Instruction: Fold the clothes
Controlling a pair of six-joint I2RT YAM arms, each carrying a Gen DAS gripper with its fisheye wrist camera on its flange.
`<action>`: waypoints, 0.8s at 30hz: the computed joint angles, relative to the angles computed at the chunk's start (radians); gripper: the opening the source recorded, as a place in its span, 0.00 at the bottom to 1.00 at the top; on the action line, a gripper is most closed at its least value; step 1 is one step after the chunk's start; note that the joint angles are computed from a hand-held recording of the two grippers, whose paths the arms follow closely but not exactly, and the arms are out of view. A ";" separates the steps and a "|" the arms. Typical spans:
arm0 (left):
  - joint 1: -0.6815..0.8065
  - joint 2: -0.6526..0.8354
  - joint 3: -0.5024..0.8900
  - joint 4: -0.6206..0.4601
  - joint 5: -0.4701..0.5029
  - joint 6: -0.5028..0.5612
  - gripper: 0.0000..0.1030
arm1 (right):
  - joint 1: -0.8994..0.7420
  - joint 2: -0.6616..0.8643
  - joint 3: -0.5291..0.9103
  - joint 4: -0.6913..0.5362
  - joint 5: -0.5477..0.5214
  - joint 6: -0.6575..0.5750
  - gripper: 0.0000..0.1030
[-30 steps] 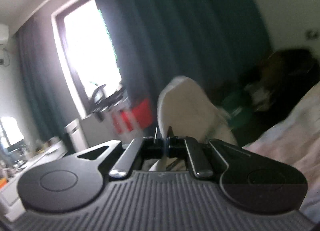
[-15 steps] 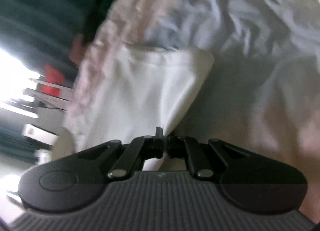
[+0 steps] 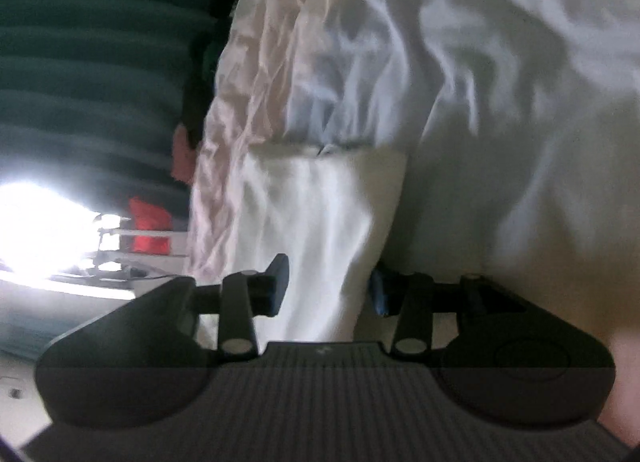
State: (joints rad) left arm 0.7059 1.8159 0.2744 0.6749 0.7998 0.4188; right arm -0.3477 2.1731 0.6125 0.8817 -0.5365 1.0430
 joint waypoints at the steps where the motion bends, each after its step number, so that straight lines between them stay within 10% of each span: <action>1: -0.003 0.002 0.003 -0.002 -0.001 -0.005 0.08 | 0.005 0.006 0.009 -0.004 0.031 -0.006 0.42; 3: -0.007 0.004 0.008 -0.004 -0.001 -0.015 0.08 | 0.008 0.026 0.019 0.013 0.073 0.003 0.33; 4: -0.006 0.004 0.008 0.000 0.001 -0.020 0.08 | 0.010 0.031 0.024 0.012 0.096 0.003 0.12; 12: -0.007 -0.037 -0.021 -0.027 0.056 0.046 0.24 | 0.024 -0.114 -0.090 0.190 0.230 -0.013 0.06; 19: 0.094 -0.117 0.075 -0.555 0.068 0.176 0.77 | -0.032 -0.047 -0.010 0.053 0.251 -0.097 0.06; 24: 0.349 0.052 0.356 -0.958 -0.003 0.039 0.79 | -0.070 0.037 0.033 0.053 0.171 -0.034 0.06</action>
